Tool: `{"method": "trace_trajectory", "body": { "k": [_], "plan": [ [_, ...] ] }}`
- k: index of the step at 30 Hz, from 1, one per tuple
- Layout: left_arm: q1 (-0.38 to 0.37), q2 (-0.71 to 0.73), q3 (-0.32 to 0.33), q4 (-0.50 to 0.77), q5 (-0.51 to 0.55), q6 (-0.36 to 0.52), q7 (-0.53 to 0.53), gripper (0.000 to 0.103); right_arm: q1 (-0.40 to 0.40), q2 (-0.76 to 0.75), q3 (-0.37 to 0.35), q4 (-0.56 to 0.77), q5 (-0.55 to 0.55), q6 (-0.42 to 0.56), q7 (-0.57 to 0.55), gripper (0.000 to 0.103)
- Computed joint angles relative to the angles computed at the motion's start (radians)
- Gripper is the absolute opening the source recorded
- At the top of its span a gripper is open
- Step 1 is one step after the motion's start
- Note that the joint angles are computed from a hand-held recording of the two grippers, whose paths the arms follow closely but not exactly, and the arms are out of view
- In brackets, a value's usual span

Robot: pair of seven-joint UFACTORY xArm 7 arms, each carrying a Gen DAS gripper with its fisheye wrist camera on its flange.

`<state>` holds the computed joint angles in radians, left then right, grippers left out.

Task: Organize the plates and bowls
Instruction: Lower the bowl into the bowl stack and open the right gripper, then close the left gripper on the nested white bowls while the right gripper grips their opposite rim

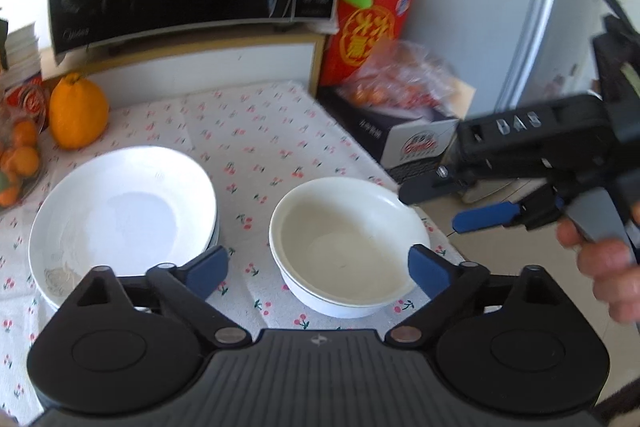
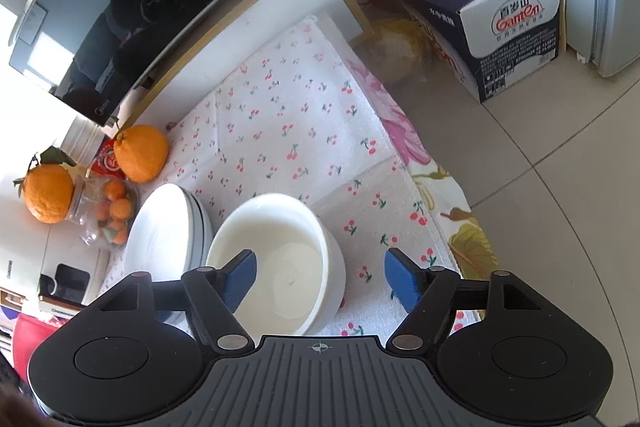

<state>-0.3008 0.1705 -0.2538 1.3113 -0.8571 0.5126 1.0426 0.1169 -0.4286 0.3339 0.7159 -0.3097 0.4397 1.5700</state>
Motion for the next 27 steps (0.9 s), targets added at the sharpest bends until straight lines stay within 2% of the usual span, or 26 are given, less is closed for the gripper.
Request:
{"method": "trace_trajectory", "body": {
  "k": [4, 10, 16, 19, 22, 27],
  "plan": [
    [0.027, -0.018, -0.010, -0.034, -0.138, 0.021, 0.161, 0.102, -0.041, -0.002, 0.030, -0.006, -0.070, -0.042, 0.021, 0.083],
    [0.033, -0.013, 0.002, -0.050, -0.287, 0.061, 0.360, 0.103, -0.112, 0.024, 0.088, 0.003, -0.205, -0.097, 0.053, 0.085],
    [0.032, 0.031, 0.004, -0.024, -0.347, 0.105, 0.412, 0.103, -0.166, 0.070, 0.136, 0.022, -0.351, -0.121, 0.135, 0.085],
    [0.025, 0.051, 0.001, -0.015, -0.343, 0.093, 0.422, 0.103, -0.179, 0.089, 0.147, 0.025, -0.428, -0.141, 0.201, 0.085],
    [0.024, 0.062, -0.006, -0.013, -0.339, 0.085, 0.448, 0.103, -0.163, 0.116, 0.132, 0.033, -0.477, -0.157, 0.228, 0.085],
    [0.024, 0.073, -0.013, -0.014, -0.324, 0.071, 0.474, 0.103, -0.096, 0.168, 0.083, 0.057, -0.501, -0.143, 0.209, 0.085]
  ]
}}
